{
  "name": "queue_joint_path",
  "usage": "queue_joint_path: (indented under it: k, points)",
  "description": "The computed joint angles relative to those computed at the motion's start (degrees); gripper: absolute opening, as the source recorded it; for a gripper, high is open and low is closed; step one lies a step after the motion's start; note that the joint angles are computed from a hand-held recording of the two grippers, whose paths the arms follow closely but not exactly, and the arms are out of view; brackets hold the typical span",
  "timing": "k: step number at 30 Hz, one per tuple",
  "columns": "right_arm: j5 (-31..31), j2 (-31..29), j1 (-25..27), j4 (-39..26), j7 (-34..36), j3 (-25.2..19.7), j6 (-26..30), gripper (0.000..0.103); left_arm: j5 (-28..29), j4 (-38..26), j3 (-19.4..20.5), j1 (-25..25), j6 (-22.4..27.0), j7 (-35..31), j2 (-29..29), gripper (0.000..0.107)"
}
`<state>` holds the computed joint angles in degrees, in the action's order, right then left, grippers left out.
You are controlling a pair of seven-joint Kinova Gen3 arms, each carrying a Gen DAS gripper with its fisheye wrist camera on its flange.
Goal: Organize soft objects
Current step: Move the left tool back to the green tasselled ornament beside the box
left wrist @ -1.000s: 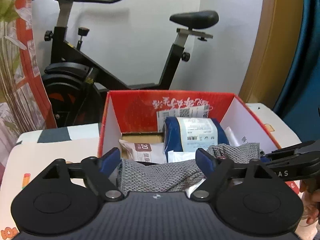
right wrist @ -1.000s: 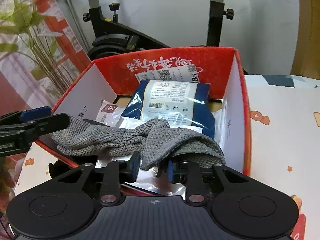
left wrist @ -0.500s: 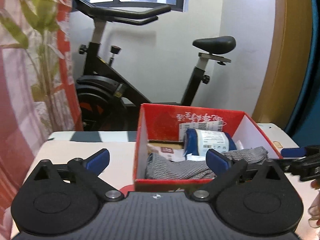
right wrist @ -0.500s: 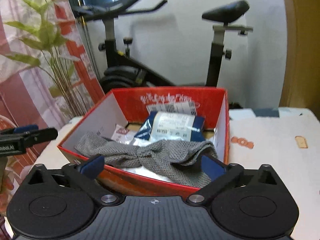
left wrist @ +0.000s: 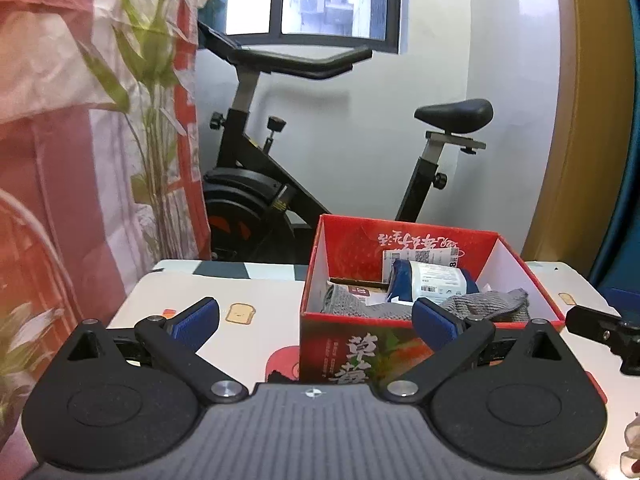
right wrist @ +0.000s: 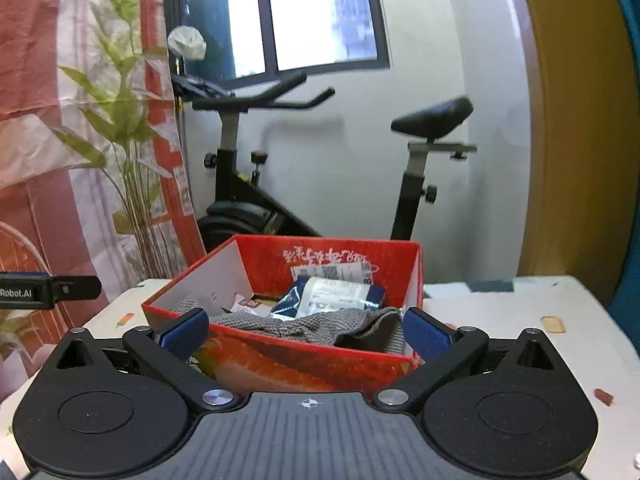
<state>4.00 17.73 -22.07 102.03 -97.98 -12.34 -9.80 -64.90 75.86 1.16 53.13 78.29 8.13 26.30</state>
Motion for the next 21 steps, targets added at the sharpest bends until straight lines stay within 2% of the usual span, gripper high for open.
queue_joint_path:
  k: [2, 7, 12, 16, 21]
  points:
    - [-2.46, -1.48, -3.19, 3.40, 1.61, 3.17, -3.29, 0.103, -0.26, -0.37, 0.15, 1.45, 1.82, 0.51, 0.46, 0.103]
    - [-8.80, -3.66, -7.03, 9.75, 5.24, 6.19, -8.18, 0.103, 1.46, -3.61, 0.36, 4.18, 7.13, -0.49, 2.92, 0.103]
    - [-12.46, -5.35, -7.38, 14.99, 6.67, 5.58, -11.15, 0.103, 2.37, -2.81, 0.23, 7.26, 10.01, 3.92, 3.08, 0.103]
    - [-18.75, -6.42, -10.22, 18.65, 12.22, 6.64, -15.22, 0.103, 2.80, -3.05, 0.72, 8.81, 12.13, 5.58, 3.73, 0.103]
    - [-18.31, -7.34, -8.84, 21.57, 11.87, 4.17, -17.99, 0.103, 2.71, -2.61, 1.07, 10.36, 12.70, 6.82, 4.42, 0.103]
